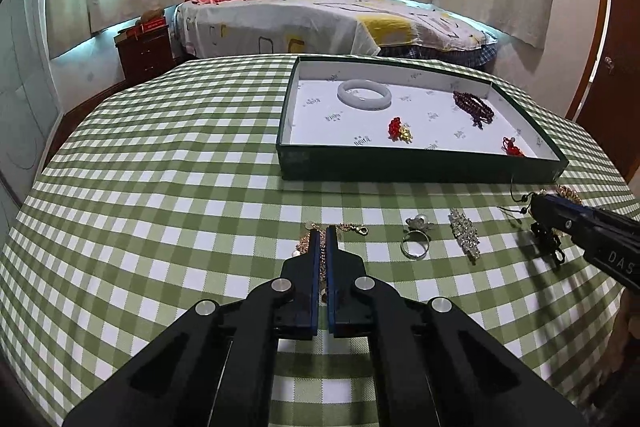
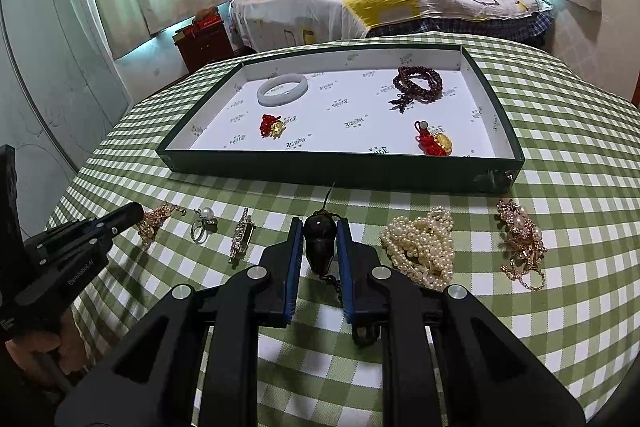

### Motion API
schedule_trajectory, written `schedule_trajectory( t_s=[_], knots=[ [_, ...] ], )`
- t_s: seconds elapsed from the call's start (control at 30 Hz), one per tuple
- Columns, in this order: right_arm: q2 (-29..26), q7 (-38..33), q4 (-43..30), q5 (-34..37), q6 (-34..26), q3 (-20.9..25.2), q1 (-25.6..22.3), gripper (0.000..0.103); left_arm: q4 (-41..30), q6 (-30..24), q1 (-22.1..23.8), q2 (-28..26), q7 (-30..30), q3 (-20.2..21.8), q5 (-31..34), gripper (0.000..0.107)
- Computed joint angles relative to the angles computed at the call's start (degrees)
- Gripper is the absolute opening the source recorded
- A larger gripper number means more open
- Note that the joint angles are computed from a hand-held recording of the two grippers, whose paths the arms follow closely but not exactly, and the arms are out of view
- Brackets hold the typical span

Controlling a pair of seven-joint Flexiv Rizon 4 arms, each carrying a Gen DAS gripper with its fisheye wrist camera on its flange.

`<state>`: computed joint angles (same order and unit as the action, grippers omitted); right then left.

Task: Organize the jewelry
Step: 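Close the left tool on the gold chain necklace while the right holds the black necklace, then carry the gold chain and black necklace over the tray with both tools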

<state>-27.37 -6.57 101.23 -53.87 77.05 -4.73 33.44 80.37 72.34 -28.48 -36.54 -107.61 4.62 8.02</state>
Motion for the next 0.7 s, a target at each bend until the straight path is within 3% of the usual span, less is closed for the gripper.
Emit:
schedule_trajectory(
  t_s=[0.7],
  knots=[
    [0.4,2.6,0.0,-3.2,0.2,-0.2,-0.2,0.017,-0.2,1.8,-0.4,0.9,-0.5,0.7,0.9,0.002]
  ],
)
